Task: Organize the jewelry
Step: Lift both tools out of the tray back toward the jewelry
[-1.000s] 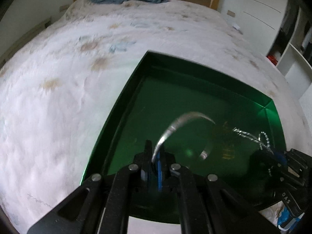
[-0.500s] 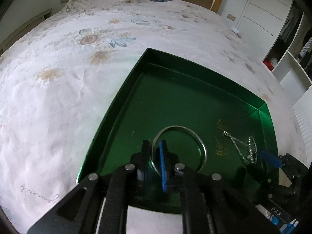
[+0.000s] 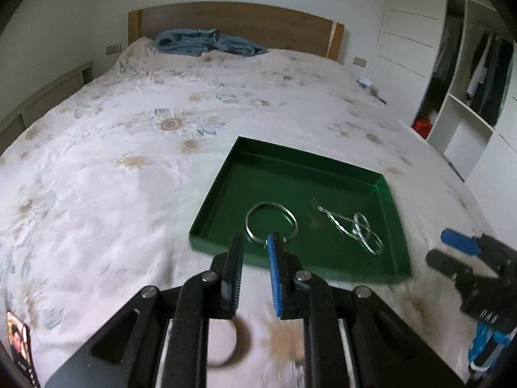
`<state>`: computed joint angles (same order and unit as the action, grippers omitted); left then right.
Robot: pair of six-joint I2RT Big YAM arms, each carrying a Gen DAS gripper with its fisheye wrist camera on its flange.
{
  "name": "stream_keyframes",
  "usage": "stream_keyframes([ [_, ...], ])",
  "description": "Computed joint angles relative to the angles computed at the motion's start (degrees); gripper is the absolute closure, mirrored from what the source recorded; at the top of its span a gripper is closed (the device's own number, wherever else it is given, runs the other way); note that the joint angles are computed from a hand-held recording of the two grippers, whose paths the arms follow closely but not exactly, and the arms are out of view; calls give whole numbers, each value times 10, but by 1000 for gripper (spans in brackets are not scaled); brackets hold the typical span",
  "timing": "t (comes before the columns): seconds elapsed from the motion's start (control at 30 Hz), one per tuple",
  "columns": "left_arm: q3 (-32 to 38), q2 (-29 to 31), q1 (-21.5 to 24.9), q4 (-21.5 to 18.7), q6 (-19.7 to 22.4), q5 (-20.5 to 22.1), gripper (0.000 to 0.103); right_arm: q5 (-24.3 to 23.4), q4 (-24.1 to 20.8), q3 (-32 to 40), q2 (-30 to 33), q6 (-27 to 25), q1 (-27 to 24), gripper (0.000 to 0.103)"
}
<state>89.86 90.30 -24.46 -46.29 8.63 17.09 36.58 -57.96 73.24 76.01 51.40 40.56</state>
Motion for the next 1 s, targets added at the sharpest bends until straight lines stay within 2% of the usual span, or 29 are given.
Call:
stream_keyframes([
  [0.1, -38, -50, 15, -5, 26, -3, 88, 41, -34, 14, -11, 39, 45, 50],
  [0.37, -106, -148, 77, -28, 70, 39, 82, 140, -155, 71, -13, 168, 172, 50],
  [0.5, -130, -191, 113, -40, 92, 68, 81, 174, -213, 102, 1, 221, 216, 50],
  [0.6, -153, -229, 143, -40, 108, 83, 71, 193, -255, 124, 14, 257, 247, 48],
  [0.7, -174, -260, 168, -35, 123, 93, 70, 209, -288, 142, 27, 287, 273, 48],
  [1.0, -235, -307, 220, -49, 172, 127, 70, 219, -302, 129, 35, 339, 322, 48],
])
